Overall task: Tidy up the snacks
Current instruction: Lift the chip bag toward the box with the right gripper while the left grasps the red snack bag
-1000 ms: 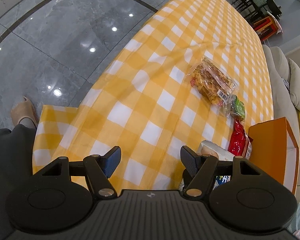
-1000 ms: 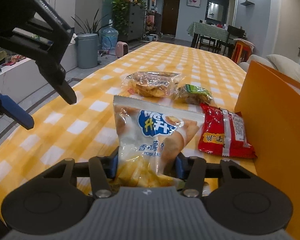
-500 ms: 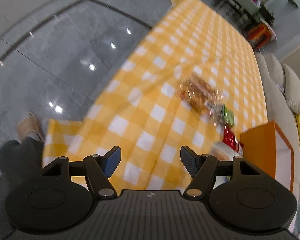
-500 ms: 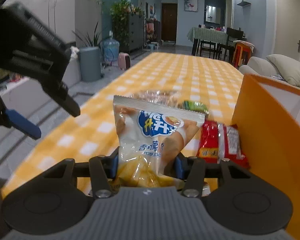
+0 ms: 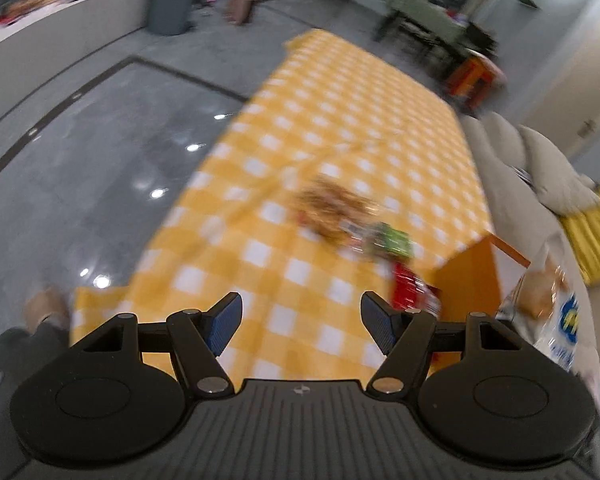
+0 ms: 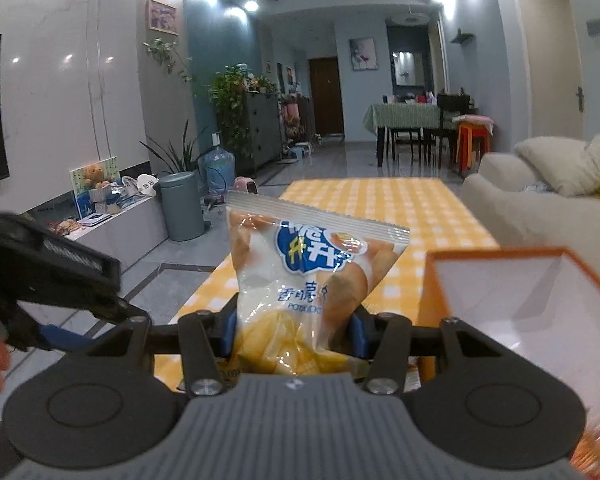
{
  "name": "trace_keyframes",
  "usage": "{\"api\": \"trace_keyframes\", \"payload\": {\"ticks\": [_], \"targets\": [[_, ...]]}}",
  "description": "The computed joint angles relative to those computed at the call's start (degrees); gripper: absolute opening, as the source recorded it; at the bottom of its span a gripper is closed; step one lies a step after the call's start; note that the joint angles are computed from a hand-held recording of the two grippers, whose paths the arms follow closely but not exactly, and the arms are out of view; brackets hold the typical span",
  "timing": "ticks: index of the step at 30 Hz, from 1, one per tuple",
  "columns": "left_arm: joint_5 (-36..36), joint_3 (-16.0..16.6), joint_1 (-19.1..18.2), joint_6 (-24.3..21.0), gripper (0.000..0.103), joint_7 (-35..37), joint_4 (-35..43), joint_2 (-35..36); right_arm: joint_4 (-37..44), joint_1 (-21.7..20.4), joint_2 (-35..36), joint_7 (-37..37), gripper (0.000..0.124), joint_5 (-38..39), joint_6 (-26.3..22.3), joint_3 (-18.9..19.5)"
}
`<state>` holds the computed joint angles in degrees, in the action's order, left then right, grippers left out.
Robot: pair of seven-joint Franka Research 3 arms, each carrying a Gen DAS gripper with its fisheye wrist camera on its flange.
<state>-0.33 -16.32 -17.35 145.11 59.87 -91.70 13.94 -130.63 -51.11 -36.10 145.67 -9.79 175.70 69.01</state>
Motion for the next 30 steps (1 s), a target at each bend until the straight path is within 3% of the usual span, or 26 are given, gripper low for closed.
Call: {"api": "trace_keyframes", "payload": {"ticks": [8,14,21,30], "targets": [[-4.61,-4.19,-1.12,5.46,0.08,11.37,2.64,5.16,-9.28,15.08,-2.86,-5.19,0.05,-1.47,-0.19,-17.36],[-0.54,-4.08,-5.39,0.75,0.08,15.91,11.43,13.0,-13.81,20.3,-4.11,-6.82,0.05,-3.12,-1.89,-25.31],[3.67,-2.13,-10.69,-5.44,0.076,15.76,24.43,22.67,-14.86,22.41,-1.28,-8.31,0.05,-4.96,-1.59,-28.94],[3.13,-1.08,-14.21,-14.09,0.078,18.76,43.58,35.15,-15.3,24.08,1.13,-6.19,0.05,-5.67,-3.21,-31.5]]}}
